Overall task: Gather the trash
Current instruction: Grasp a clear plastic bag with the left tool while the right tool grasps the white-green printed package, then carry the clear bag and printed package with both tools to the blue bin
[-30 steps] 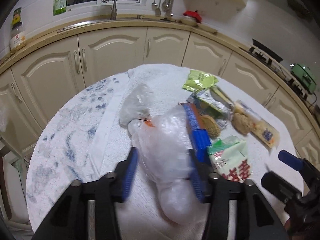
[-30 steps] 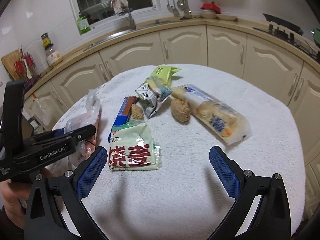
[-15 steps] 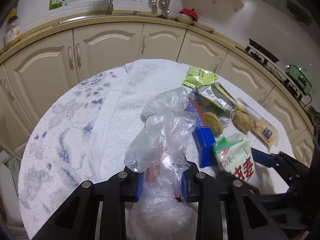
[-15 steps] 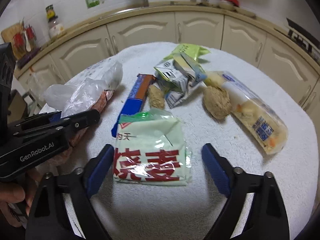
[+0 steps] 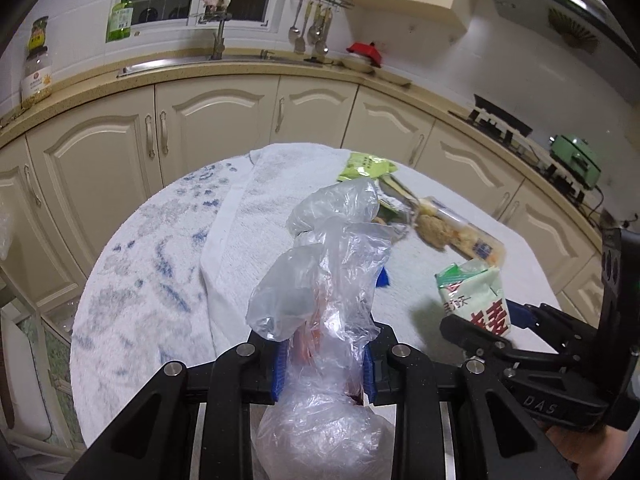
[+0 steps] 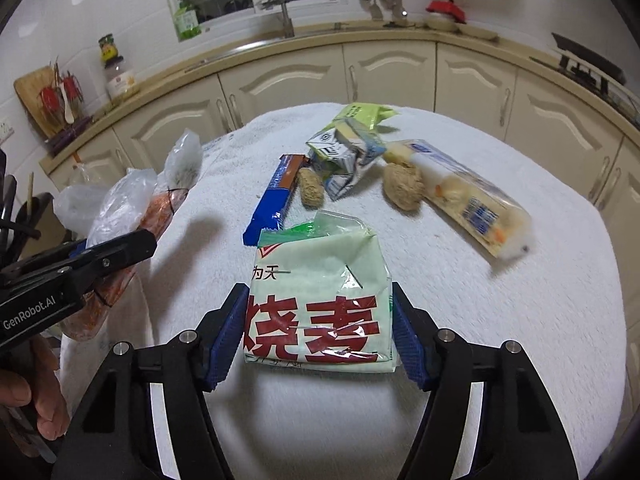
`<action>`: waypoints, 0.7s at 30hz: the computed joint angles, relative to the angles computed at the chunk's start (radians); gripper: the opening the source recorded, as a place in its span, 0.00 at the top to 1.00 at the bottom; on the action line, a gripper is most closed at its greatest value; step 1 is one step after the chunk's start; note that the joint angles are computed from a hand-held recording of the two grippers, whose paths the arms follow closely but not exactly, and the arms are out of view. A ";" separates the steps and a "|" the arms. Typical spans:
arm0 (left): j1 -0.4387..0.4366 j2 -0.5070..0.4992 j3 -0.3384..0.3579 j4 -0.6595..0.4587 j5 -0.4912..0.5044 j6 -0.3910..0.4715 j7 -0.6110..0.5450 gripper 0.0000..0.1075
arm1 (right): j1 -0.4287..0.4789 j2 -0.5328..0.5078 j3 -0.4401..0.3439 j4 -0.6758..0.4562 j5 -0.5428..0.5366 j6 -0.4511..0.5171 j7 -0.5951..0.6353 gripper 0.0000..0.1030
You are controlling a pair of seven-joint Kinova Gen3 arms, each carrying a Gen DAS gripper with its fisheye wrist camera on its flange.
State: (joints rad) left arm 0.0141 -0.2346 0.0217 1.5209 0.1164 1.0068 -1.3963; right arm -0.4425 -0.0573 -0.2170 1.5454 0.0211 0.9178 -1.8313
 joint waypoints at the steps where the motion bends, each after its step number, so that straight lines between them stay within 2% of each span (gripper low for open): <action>1: 0.003 -0.016 0.004 0.012 0.000 0.000 0.002 0.76 | 0.004 -0.024 0.006 0.017 -0.012 -0.002 0.004 0.33; 8: 0.013 -0.118 0.054 0.057 -0.034 0.016 0.045 0.76 | 0.050 -0.161 0.022 0.072 -0.052 0.002 0.010 0.33; 17: 0.029 -0.191 0.151 0.017 -0.091 0.047 0.115 0.76 | 0.114 -0.296 0.074 0.072 -0.125 0.025 0.069 0.33; 21: 0.044 -0.212 0.183 -0.006 -0.094 0.043 0.128 0.76 | 0.153 -0.337 0.080 0.055 -0.117 0.060 0.087 0.33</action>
State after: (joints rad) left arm 0.0579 -0.4464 0.2045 1.5147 0.0226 1.0502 -1.2687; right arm -0.2891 -0.3946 -0.1369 1.6004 -0.0962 0.9778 -1.7442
